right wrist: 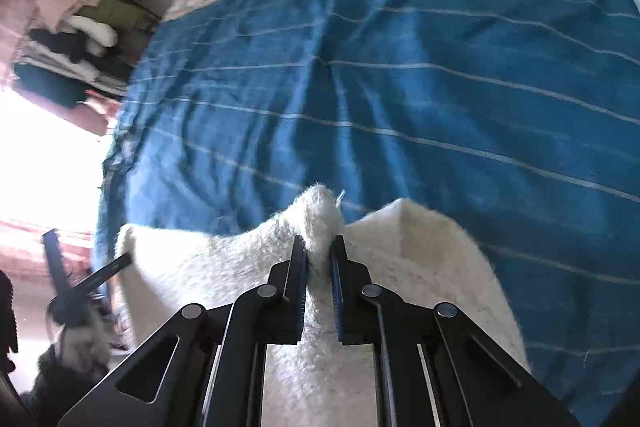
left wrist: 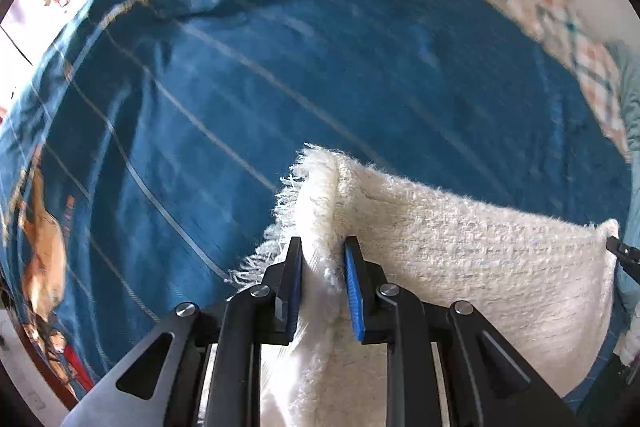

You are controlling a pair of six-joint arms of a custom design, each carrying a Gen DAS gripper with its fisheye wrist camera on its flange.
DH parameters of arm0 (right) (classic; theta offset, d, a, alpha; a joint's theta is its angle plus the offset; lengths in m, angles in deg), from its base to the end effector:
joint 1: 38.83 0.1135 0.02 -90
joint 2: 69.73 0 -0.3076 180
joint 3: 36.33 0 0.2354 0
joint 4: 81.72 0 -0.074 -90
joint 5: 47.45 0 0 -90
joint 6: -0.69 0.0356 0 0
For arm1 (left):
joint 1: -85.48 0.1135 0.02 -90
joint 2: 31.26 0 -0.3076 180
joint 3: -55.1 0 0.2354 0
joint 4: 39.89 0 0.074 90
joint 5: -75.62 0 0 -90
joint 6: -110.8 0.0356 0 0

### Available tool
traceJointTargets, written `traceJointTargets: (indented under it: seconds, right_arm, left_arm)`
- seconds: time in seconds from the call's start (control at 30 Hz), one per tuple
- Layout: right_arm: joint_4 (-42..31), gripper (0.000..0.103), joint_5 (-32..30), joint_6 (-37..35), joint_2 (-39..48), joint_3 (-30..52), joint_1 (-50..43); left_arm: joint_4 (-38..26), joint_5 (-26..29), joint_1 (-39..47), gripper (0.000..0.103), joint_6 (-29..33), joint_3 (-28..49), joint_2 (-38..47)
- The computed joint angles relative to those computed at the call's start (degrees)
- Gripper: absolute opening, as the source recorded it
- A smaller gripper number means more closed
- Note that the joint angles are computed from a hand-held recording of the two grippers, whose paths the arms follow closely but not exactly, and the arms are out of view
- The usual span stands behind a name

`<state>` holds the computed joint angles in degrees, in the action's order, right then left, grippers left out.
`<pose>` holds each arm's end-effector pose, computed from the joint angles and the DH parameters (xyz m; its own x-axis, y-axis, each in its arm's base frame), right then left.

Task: Fold large clothes

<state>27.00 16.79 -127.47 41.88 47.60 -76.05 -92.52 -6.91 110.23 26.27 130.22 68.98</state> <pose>0.2683 -0.1844 0.1854 -0.9884 0.0520 -0.1428 -0.0153 0.9009 0.4338 0.2844 0.1260 0.2095 -0.9206 -0.3203 -0.2233 -0.3037 0.9468 -0.1062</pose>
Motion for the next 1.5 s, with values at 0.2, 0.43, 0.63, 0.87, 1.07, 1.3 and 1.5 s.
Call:
traceJointTargets:
  seconds: [0.2,0.43,0.63,0.87,1.07,1.3,1.5]
  right_arm:
    - [-1.4,0.022,4.5,5.9,3.5,3.3,3.3]
    - [-17.2,0.049,-1.8,-0.9,-6.2,9.2,-9.3]
    - [-10.9,0.049,0.2,1.1,-6.3,-8.9,-6.3]
    - [2.5,0.049,1.9,13.9,-5.7,-15.8,0.0]
    - [-21.0,0.061,-3.3,-7.8,-5.0,-5.9,-30.0]
    - [-24.0,0.062,4.4,-11.0,11.0,-0.6,-55.4]
    - [-15.0,0.062,-6.0,-9.5,20.0,-5.2,-53.6]
  left_arm:
    - [-0.6,-2.0,-1.4,0.025,-1.4,-0.6,0.2]
    - [-7.8,-3.9,-1.3,0.088,-3.4,0.5,-13.6]
    - [-6.6,-8.9,-13.0,0.097,-8.7,-3.0,-22.2]
    - [-3.7,-12.4,-30.8,0.098,-15.0,-3.5,-17.8]
    - [-3.0,-14.6,-43.2,0.098,-21.8,-2.6,-13.7]
    - [1.1,-17.0,-47.9,0.098,-25.4,-4.4,-2.0]
    - [2.1,-13.4,-44.8,0.1,-24.3,-5.4,-2.2]
